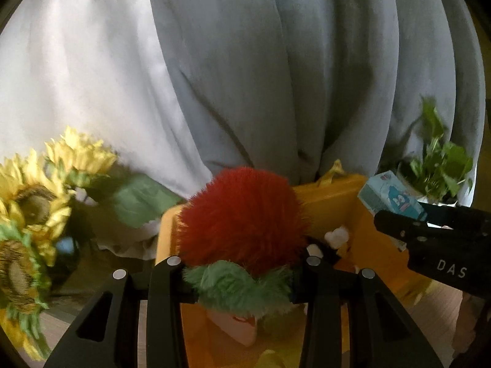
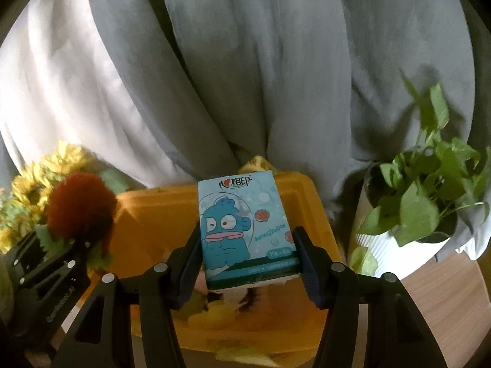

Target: Organize soft objects

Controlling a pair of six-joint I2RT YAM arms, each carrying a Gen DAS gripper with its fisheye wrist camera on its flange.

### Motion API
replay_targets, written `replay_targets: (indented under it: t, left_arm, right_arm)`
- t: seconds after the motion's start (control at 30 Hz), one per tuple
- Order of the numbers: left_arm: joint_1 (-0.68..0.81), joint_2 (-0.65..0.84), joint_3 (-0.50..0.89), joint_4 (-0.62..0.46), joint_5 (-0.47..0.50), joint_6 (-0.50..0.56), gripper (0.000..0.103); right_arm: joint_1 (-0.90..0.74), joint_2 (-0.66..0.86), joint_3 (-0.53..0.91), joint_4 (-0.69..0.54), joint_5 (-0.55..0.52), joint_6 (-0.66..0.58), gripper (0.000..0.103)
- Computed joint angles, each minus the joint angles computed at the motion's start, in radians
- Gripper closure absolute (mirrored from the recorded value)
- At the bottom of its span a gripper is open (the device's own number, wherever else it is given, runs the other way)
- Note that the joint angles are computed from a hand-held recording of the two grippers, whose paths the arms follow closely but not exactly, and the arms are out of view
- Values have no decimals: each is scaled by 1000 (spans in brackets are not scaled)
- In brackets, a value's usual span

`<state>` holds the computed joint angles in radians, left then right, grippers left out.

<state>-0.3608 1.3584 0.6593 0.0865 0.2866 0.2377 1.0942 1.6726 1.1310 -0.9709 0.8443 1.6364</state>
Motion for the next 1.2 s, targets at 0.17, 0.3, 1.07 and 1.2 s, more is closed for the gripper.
replay_targets:
  t: [0.17, 0.3, 1.07, 1.2]
  left_arm:
    - [-24, 66, 25, -12, -30, 1, 64]
    - [-36, 109, 41, -12, -45, 5, 60]
    - [14, -180, -33, -201, -69, -35, 24]
    - [53, -322, -56, -293, -59, -45, 19]
  right_arm:
    - [-40, 9, -30, 66, -43, -57, 45]
    - [-75, 3, -72, 140, -82, -107, 45]
    - [73, 27, 26, -88, -35, 128, 32]
    - [156, 75, 135, -261, -7, 264, 26]
